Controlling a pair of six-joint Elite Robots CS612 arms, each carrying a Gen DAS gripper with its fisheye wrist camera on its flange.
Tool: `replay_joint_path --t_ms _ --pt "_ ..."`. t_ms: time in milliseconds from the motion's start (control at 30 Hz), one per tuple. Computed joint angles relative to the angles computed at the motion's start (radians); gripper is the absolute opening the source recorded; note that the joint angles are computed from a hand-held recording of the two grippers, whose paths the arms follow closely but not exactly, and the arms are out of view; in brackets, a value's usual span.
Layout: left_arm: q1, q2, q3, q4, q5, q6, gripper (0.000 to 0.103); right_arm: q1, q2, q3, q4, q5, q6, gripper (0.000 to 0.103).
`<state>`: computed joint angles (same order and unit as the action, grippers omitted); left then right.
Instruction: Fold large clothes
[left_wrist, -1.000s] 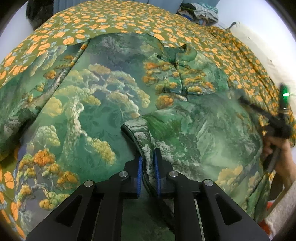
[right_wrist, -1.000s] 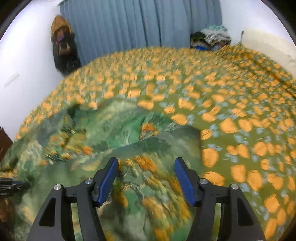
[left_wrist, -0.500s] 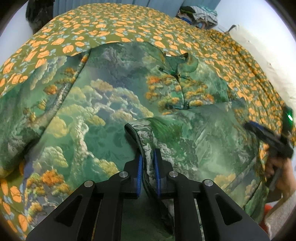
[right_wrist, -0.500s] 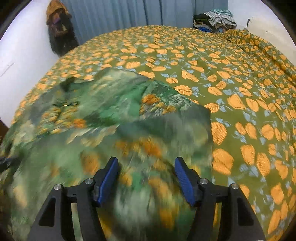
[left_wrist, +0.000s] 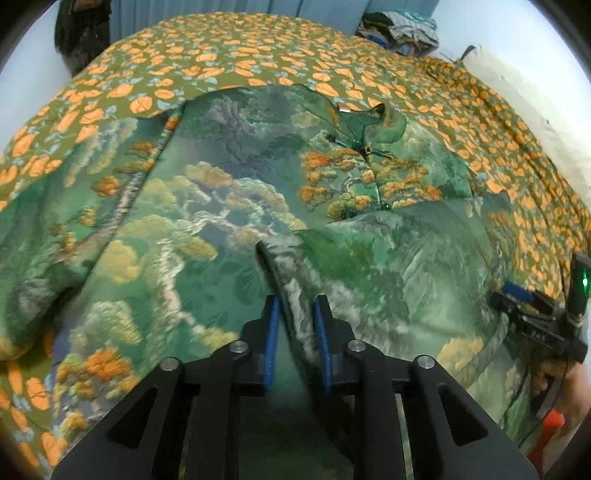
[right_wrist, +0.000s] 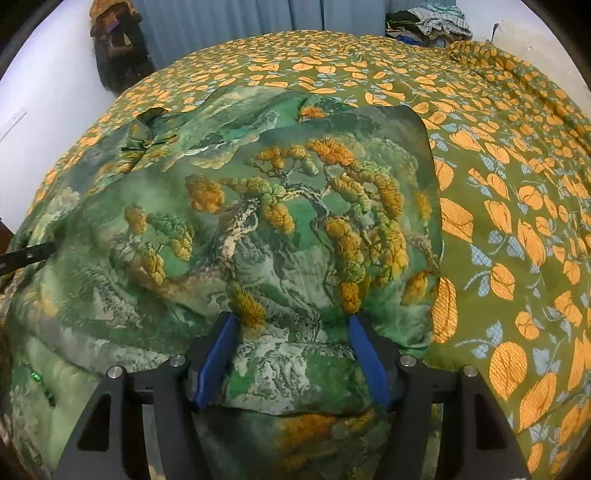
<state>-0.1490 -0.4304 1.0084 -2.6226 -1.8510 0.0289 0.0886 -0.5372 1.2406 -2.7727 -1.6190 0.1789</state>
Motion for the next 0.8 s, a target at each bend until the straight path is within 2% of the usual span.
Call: replay_joint_path --t_ms 33,100,200,300,433,500,633,733,800 --pt "0.003 -0.012 0.019 -0.013 0.011 0.005 0.03 0.001 0.0 0.001 -0.003 -0.006 -0.001 0.066" --pt "0.009 -0.038 0.061 -0.038 0.038 0.022 0.054 0.007 -0.009 0.016 -0.026 -0.028 0.001 0.066" --pt "0.028 -0.081 0.138 -0.109 0.078 0.065 0.074 0.026 -0.04 0.067 -0.101 -0.095 0.014 0.067" --pt "0.052 -0.111 0.196 -0.16 0.13 0.1 0.084 0.043 -0.08 0.124 -0.16 -0.112 0.048 0.08" --pt "0.086 -0.122 0.22 -0.165 0.211 0.083 0.084 0.072 -0.117 0.188 -0.24 -0.099 0.036 0.08" --pt "0.117 -0.116 0.205 -0.136 0.222 0.008 0.084 0.091 -0.129 0.218 -0.288 -0.094 0.026 0.08" --pt "0.183 -0.098 0.179 -0.119 0.175 -0.194 0.084 0.127 -0.137 0.256 -0.346 -0.11 0.012 0.08" --pt "0.235 -0.07 0.148 -0.135 0.113 -0.379 0.085 0.145 -0.138 0.261 -0.351 -0.113 -0.009 0.08" --pt "0.269 -0.031 0.104 -0.15 0.058 -0.526 0.085 0.153 -0.136 0.257 -0.354 -0.114 -0.029 0.08"
